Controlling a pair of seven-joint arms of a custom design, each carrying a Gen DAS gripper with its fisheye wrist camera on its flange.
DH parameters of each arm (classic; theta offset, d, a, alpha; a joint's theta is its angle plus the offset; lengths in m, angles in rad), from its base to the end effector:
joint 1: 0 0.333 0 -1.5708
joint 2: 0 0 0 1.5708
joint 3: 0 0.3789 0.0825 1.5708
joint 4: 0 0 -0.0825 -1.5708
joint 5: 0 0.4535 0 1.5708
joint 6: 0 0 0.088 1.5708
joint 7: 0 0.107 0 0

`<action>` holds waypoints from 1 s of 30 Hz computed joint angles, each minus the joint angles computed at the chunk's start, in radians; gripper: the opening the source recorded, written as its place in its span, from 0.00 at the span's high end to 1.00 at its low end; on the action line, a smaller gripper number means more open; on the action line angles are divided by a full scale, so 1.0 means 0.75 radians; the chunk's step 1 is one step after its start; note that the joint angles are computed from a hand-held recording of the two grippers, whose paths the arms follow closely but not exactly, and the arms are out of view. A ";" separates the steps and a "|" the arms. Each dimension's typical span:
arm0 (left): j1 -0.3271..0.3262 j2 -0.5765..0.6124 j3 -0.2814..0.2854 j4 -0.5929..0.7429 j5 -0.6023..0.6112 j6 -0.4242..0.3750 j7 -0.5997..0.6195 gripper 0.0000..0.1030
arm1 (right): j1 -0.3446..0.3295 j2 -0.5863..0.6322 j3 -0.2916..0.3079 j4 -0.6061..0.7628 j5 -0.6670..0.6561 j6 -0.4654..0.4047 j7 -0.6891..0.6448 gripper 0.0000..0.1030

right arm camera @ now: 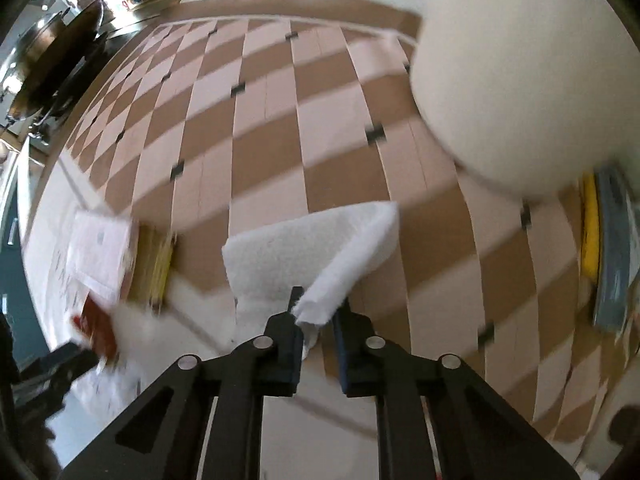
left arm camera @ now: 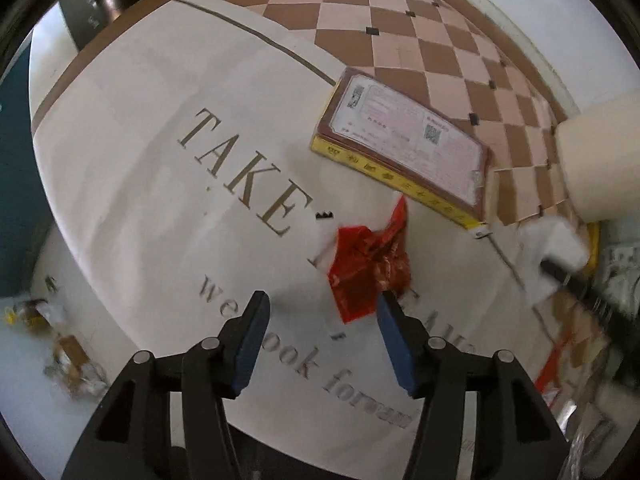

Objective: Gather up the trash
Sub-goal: 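Grasp the red wrapper with the left tool while the right tool grasps the white paper towel, then carry the wrapper and paper towel over the bin and open both tools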

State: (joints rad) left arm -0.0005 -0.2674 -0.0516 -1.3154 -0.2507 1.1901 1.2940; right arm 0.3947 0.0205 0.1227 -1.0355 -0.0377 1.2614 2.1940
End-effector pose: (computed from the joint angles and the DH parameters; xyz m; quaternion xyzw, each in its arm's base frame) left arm 0.4290 -0.0625 0.9276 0.7407 -0.6597 0.1184 0.0452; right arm 0.4830 0.2676 0.9186 -0.6594 0.7446 -0.0375 0.0968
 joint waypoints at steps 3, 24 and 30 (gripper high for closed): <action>-0.005 -0.006 0.007 0.031 -0.034 0.021 0.003 0.49 | -0.013 -0.087 -0.005 -0.087 0.097 0.001 0.031 0.88; -0.080 0.072 -0.113 0.104 0.265 0.112 0.036 0.79 | -0.011 -0.189 0.049 -0.198 0.143 0.020 0.119 0.93; -0.053 0.051 -0.075 0.198 0.345 0.137 0.137 0.79 | 0.023 -0.107 0.066 -0.045 0.142 0.016 0.128 0.93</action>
